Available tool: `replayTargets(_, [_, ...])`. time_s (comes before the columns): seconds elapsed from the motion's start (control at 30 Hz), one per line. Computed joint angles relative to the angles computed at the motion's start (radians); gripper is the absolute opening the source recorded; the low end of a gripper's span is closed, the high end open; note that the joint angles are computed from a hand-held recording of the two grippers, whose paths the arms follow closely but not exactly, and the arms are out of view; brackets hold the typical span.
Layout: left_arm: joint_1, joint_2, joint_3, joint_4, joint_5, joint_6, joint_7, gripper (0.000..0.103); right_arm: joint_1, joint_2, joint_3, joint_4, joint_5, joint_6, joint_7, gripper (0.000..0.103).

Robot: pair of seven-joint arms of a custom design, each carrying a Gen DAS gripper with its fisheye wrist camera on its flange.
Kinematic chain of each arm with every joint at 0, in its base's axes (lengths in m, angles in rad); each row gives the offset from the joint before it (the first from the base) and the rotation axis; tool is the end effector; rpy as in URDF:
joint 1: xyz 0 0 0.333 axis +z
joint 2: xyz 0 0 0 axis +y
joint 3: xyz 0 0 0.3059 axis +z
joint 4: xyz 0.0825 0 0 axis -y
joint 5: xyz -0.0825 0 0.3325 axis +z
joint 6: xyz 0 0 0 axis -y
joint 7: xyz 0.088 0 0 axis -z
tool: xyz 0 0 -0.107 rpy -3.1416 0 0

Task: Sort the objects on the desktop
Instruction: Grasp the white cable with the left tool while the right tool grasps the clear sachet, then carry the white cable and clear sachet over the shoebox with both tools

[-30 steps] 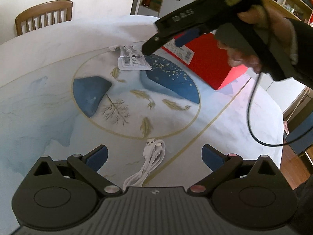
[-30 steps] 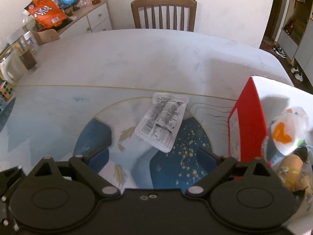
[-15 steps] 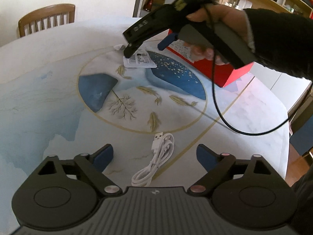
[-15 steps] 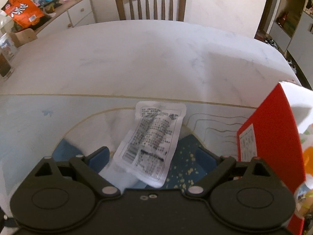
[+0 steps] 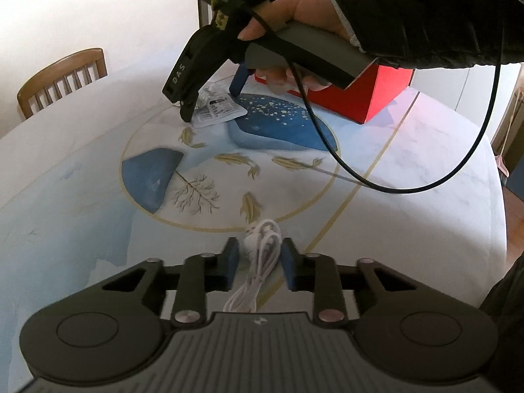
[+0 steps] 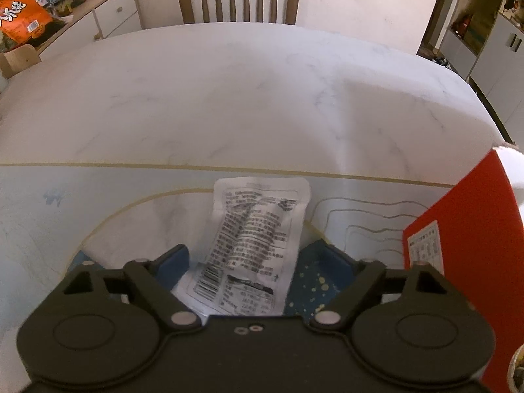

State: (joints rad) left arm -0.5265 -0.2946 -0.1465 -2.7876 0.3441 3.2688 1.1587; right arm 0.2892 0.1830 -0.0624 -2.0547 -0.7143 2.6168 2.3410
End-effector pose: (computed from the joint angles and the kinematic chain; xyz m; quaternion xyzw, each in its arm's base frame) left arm 0.2833 -0.2706 0.4135 -0.4203 0.8271 -0.3412 0.1508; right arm 0.5488 0.1433 0.4068 -0.6827 0.6696 -0.2742 0.1019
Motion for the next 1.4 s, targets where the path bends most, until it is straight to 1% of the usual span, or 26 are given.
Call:
replayTargets(0.07, [-0.083,0.013,0.089,0.005,-0.009,0.007,0.009,0.021,0.001,0.002,0.0,0.004,-0.001,-0.001,0.0,0.083])
replayTargets(0.2, [-0.208,0.03,0.219,0.017,-0.026,0.013,0.022,0.02,-0.002,0.001,0.002,0.006,0.009,0.003,-0.016,0.079])
replayTargets(0.23, [-0.239,0.034,0.252,0.02,-0.032,0.014,0.025,0.019,-0.002,0.002,0.001,0.007,0.008,0.006,-0.017,0.074])
replayTargets(0.27, [-0.256,0.037,0.27,0.023,-0.039,0.016,0.027,0.019,0.0,0.002,0.0,0.01,0.006,0.004,-0.017,0.071])
replayTargets(0.4, [-0.322,0.051,0.342,0.035,-0.06,0.02,0.026,0.019,0.007,0.0,-0.002,0.015,-0.008,-0.01,-0.006,0.068])
replayTargets(0.43, [-0.32,0.052,0.342,0.039,-0.065,0.016,0.025,0.019,0.007,-0.004,-0.001,0.013,-0.011,-0.01,-0.003,0.062])
replayTargets(0.47, [-0.284,0.055,0.307,0.043,-0.071,0.011,0.019,0.019,0.006,-0.01,0.0,0.01,-0.012,-0.009,0.001,0.06])
replayTargets(0.5, [-0.279,0.054,0.303,0.044,-0.077,0.008,0.019,0.019,0.005,-0.016,0.002,0.007,-0.011,-0.012,0.003,0.059])
replayTargets(0.57, [-0.293,0.054,0.32,0.042,-0.096,0.01,0.016,0.019,0.001,-0.026,0.009,0.0,-0.005,-0.013,-0.009,0.058])
replayTargets(0.6, [-0.28,0.052,0.309,0.042,-0.1,0.008,0.014,0.019,0.0,-0.029,0.01,-0.003,-0.01,-0.016,-0.006,0.057])
replayTargets(0.63, [-0.263,0.051,0.294,0.043,-0.103,0.005,0.013,0.019,0.0,-0.034,0.011,-0.006,-0.017,-0.019,0.002,0.057])
replayTargets(0.67, [-0.259,0.05,0.291,0.042,-0.108,0.005,0.012,0.018,-0.002,-0.04,0.013,-0.011,-0.017,-0.017,0.005,0.057])
replayTargets(0.73, [-0.295,0.045,0.328,0.04,-0.119,0.007,0.016,0.018,-0.007,-0.055,0.019,-0.024,-0.014,-0.015,0.007,0.057])
replayTargets(0.83, [-0.293,0.037,0.328,0.039,-0.124,0.013,0.017,0.018,-0.014,-0.079,0.031,-0.044,-0.013,-0.016,0.002,0.057])
replayTargets(0.97, [-0.271,0.025,0.31,0.04,-0.122,0.015,0.004,0.018,-0.026,-0.129,0.052,-0.087,0.0,-0.011,-0.002,0.057])
replayTargets(1.03, [-0.245,0.018,0.286,0.04,-0.12,0.013,-0.003,0.018,-0.035,-0.158,0.065,-0.111,0.011,-0.011,-0.011,0.057])
replayTargets(1.13, [-0.221,0.005,0.264,0.038,-0.119,0.012,-0.013,0.018,-0.047,-0.196,0.086,-0.135,0.036,-0.021,-0.027,0.057])
replayTargets(1.2, [-0.226,-0.006,0.269,0.037,-0.121,0.009,-0.019,0.018,-0.056,-0.222,0.1,-0.151,0.055,-0.029,-0.039,0.057])
replayTargets(1.3, [-0.219,-0.021,0.259,0.039,-0.126,-0.002,-0.023,0.018,-0.068,-0.267,0.122,-0.182,0.077,-0.036,-0.048,0.057])
replayTargets(1.37, [-0.235,-0.028,0.27,0.043,-0.137,-0.008,-0.021,0.018,-0.077,-0.296,0.136,-0.201,0.095,-0.038,-0.056,0.057])
replayTargets(1.4, [-0.239,-0.033,0.272,0.044,-0.143,-0.01,-0.02,0.017,-0.082,-0.314,0.142,-0.213,0.101,-0.037,-0.057,0.057])
